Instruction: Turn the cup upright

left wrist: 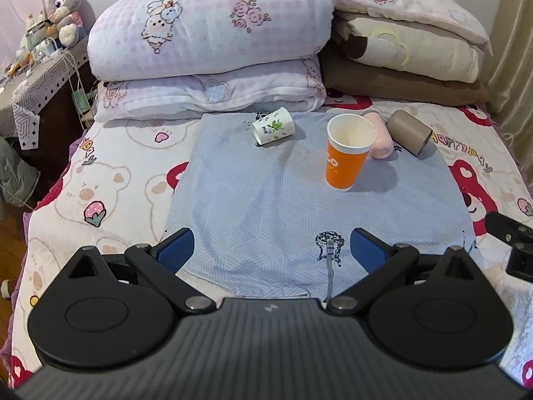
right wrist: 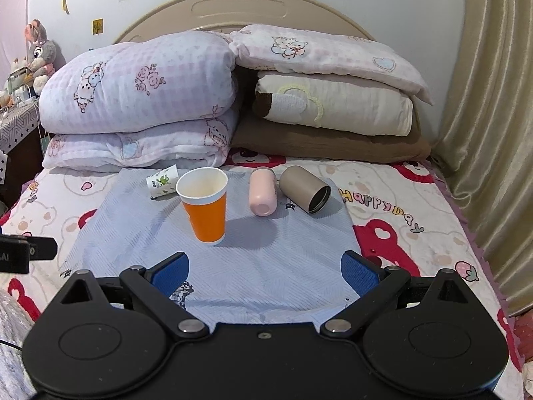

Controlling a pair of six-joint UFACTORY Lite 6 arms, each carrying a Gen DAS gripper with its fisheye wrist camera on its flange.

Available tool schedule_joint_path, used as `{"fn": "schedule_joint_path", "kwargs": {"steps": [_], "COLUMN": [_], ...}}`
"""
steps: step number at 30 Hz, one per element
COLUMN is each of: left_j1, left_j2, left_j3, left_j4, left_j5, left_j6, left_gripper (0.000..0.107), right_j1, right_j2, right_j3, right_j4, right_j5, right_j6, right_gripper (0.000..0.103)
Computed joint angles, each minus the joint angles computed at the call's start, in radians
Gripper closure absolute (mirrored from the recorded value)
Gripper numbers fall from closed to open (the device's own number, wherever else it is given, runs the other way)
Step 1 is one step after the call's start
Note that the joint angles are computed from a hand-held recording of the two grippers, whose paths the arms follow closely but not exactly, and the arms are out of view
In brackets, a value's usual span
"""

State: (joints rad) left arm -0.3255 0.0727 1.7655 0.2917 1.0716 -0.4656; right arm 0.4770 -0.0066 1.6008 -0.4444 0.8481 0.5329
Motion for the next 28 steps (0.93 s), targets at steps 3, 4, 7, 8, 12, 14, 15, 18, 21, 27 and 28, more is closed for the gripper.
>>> {"fn": "schedule_joint_path", "kwargs": {"steps": [3, 4, 7, 8, 12, 14, 15, 18, 21, 27, 28], "left_j1": [0.012, 0.014, 0.014, 0.014, 0.016, 0.016, 0.015, 0.007, -0.001, -0.002, -0.003], "left_j2": [0.002, 0.003, -0.002, -0.003, -0.003, -0.002, 0.0, 0.004, 0.001, -0.006, -0.004], "left_j3": [-0.001, -0.001, -0.005, -0.006, -0.006, -0.006, -0.004, 0.004, 0.0, -0.01, -0.008], "left_j4": [-0.011, -0.011, -0.006, -0.007, -0.008, -0.008, -0.006, 0.006, 0.017, 0.018, 0.019], "left_j5": [0.001, 0.002, 0.004, 0.003, 0.001, 0.002, 0.004, 0.015, 0.014, 0.008, 0.007], "left_j6": [0.005, 0.003, -0.002, -0.001, -0.004, -0.001, 0.0, -0.002, -0.009, -0.007, -0.008], "left_gripper": [0.005, 0.005, 0.005, 0.005, 0.005, 0.005, 0.005, 0.005, 0.005, 0.005, 0.005], "right_j1": [0.002, 0.001, 0.001, 0.001, 0.003, 0.002, 0.002, 0.001, 0.002, -0.002, -0.002], "right_j2": [-0.001, 0.0, -0.001, -0.002, -0.001, -0.001, -0.002, 0.0, -0.001, -0.005, -0.005], "right_j3": [-0.001, 0.0, -0.001, -0.002, 0.0, 0.0, -0.002, 0.002, 0.003, -0.001, -0.001], "right_j4": [-0.001, -0.001, -0.001, -0.001, -0.004, -0.002, -0.002, -0.002, -0.006, -0.004, -0.004], "right_j5": [-0.001, -0.002, -0.003, -0.004, -0.001, -0.003, -0.004, -0.002, -0.001, -0.003, -0.003], "right_j6": [0.0, -0.001, -0.001, -0.002, 0.001, -0.001, 0.0, -0.003, -0.001, -0.006, -0.006], "right_gripper": [0.003, 0.003, 0.003, 0.003, 0.003, 0.003, 0.003, 0.003, 0.003, 0.003, 0.003]}}
